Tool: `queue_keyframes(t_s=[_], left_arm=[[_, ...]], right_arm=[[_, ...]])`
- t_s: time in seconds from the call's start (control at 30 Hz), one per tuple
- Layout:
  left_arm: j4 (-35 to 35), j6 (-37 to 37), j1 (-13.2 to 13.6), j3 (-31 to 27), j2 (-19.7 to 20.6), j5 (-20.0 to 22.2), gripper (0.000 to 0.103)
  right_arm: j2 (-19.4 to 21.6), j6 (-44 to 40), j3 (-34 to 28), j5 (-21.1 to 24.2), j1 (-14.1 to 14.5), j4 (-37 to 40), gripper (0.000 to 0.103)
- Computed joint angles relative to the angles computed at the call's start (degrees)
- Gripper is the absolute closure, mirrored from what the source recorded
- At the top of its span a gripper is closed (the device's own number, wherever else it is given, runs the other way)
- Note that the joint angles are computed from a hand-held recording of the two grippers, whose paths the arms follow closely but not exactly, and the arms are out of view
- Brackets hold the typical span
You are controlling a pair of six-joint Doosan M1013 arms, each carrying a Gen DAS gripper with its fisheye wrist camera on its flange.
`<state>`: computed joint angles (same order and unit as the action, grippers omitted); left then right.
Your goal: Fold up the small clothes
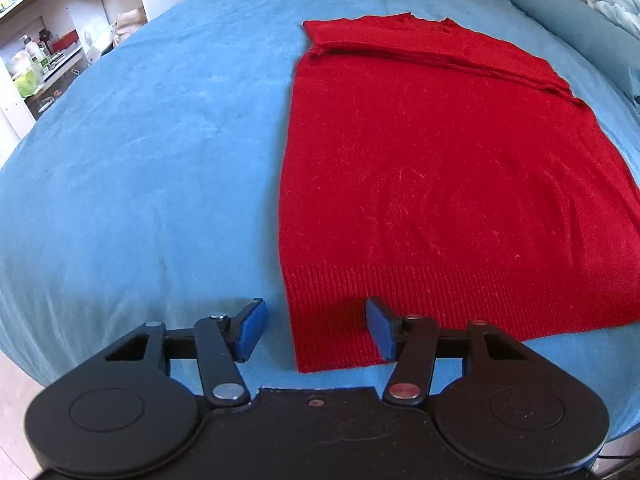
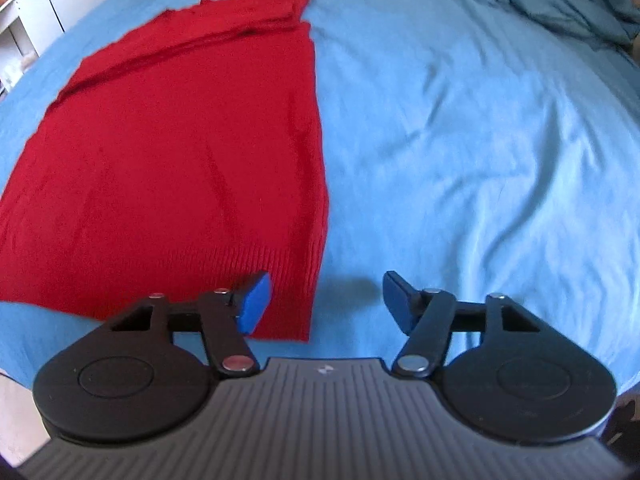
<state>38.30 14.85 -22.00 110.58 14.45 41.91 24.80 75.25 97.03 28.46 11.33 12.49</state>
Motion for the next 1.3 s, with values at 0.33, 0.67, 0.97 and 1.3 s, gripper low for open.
queue_keyframes(t_s=[0.33, 0.67, 0.97, 1.3], left_arm=[[-5.2, 6.3, 0.2, -1.1, 0.5, 0.7, 0.073], [-12.5, 15.4, 2.0, -4.6, -0.5, 5.0, 0.097], [-17.2, 23.8, 6.5, -13.1, -3.4, 7.3, 0.097], [-13.4, 28.6, 15.9, -31.1, 8.7, -1.4, 0.097]], right_arm=[[0.6, 2.1, -0.4, 1.8, 1.3, -0.5, 0.061], [0.9, 4.2, -3.3, 7.2, 0.4, 1.2, 0.083], [0.0, 5.8, -13.8, 16.8, -1.2, 9.7, 0.083], [15.2, 15.8, -45.0, 22.4, 1.1, 10.5, 0.083]])
